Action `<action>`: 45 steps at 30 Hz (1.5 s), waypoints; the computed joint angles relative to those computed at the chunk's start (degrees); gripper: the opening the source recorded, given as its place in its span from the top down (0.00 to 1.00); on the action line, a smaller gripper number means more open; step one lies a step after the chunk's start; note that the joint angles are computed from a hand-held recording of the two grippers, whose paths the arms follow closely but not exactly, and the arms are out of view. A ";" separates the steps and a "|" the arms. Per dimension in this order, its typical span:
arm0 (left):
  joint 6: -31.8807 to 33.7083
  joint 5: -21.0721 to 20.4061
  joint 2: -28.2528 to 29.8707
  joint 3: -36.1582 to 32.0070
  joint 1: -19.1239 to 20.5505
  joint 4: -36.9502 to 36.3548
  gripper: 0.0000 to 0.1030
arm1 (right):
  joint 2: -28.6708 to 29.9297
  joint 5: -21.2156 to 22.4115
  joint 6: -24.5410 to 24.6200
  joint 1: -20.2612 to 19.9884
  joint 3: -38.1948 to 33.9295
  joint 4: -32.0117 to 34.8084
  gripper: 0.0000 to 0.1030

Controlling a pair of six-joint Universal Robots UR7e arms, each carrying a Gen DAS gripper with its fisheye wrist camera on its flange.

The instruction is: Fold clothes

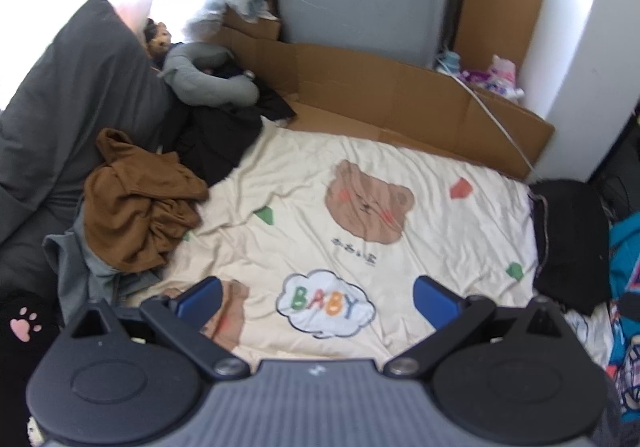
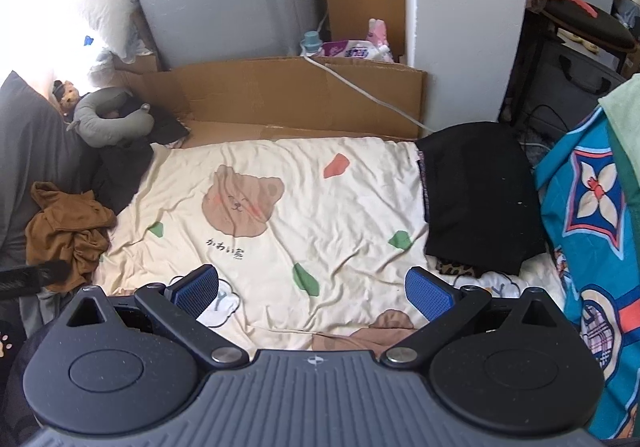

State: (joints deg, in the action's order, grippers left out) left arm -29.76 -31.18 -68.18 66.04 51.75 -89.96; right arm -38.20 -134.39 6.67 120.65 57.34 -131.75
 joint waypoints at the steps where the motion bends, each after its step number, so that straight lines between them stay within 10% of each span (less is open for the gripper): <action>1: 0.10 -0.35 0.07 0.32 -0.04 0.00 0.00 | 0.23 -0.17 -0.08 -0.01 -0.23 -0.04 0.01; 45: 0.84 -0.78 -0.34 3.39 0.89 -2.25 0.01 | 4.17 0.37 0.75 -0.46 -4.08 6.11 0.01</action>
